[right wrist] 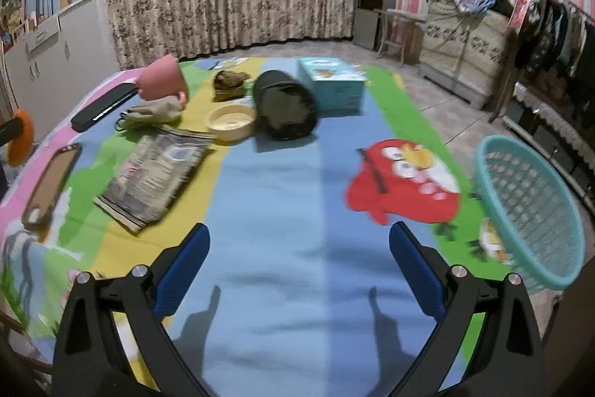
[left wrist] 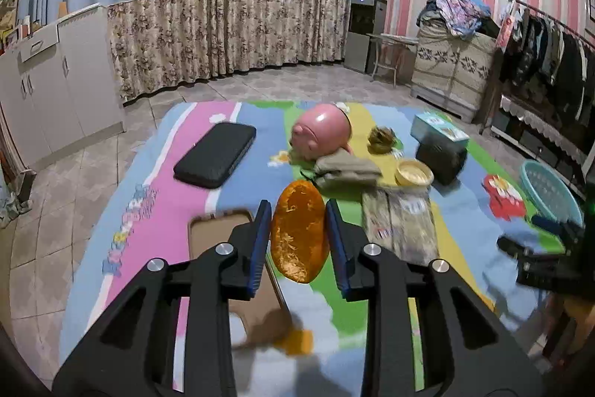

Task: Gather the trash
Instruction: 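Close the left gripper on the orange and lift it, then grasp the printed snack packet with the right gripper while the left gripper holds the orange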

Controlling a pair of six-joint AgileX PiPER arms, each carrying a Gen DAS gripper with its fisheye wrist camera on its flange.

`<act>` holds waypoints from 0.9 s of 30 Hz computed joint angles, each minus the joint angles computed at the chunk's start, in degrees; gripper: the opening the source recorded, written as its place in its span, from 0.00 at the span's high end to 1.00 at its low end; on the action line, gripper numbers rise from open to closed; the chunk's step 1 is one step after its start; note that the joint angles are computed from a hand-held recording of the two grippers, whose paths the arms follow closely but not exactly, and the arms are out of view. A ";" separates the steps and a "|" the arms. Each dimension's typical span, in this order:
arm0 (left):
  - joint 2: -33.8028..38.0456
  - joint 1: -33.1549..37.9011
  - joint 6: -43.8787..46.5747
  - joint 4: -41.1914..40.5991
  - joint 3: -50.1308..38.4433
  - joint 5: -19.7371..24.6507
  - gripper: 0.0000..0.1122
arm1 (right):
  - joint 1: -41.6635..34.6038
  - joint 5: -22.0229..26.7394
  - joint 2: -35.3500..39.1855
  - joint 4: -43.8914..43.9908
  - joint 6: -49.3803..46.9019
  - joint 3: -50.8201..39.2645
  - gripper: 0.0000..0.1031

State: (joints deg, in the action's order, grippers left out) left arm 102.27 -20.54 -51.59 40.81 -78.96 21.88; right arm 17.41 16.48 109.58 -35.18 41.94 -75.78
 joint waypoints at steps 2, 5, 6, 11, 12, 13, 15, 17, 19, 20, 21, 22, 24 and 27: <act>1.47 1.43 2.80 -1.81 -2.13 -0.25 0.74 | 1.24 2.15 2.28 3.73 -2.57 -3.72 0.08; 3.77 3.73 8.26 -5.69 -4.90 -0.93 0.74 | 3.05 6.63 7.30 13.76 -10.22 -12.55 0.08; 4.41 4.35 9.29 -6.55 -5.53 -0.97 0.74 | 3.51 7.83 8.57 15.06 -11.09 -14.77 0.08; 5.38 7.52 13.28 -11.54 -4.87 -3.73 0.74 | 5.89 18.29 18.28 20.84 -15.35 -31.13 0.08; 5.31 7.95 13.31 -11.82 -4.24 -4.38 0.74 | 6.38 21.83 21.45 21.84 -16.87 -35.98 0.09; 5.25 8.39 13.81 -12.58 -3.66 -4.99 0.74 | 6.58 24.27 23.27 22.65 -18.03 -38.97 0.15; 5.21 8.90 14.07 -13.17 -2.74 -5.85 0.74 | 7.10 27.48 25.72 22.59 -18.58 -43.20 0.19; 5.34 9.30 13.52 -12.62 -2.18 -6.37 0.74 | 7.26 28.45 26.49 23.25 -19.21 -45.09 0.26; 5.51 9.34 11.80 -11.00 -2.09 -6.55 0.74 | 7.46 29.16 27.13 24.18 -20.40 -46.67 0.44; 5.49 9.33 10.92 -10.46 -2.08 -6.68 0.74 | 7.68 29.40 27.27 24.65 -21.14 -47.24 0.50; 5.52 9.36 10.84 -10.59 -2.19 -6.76 0.74 | 8.00 30.00 27.57 24.97 -21.85 -48.13 0.63; 5.57 9.32 10.71 -10.72 -2.42 -6.76 0.74 | 8.36 30.56 27.80 24.28 -21.72 -48.76 0.68; 5.72 8.65 8.91 -9.20 -3.25 -6.04 0.74 | 8.83 30.14 27.32 23.44 -21.29 -47.99 0.73; 5.68 7.49 6.63 -6.69 -4.13 -4.77 0.74 | 7.80 26.10 24.29 25.32 -21.97 -42.55 0.88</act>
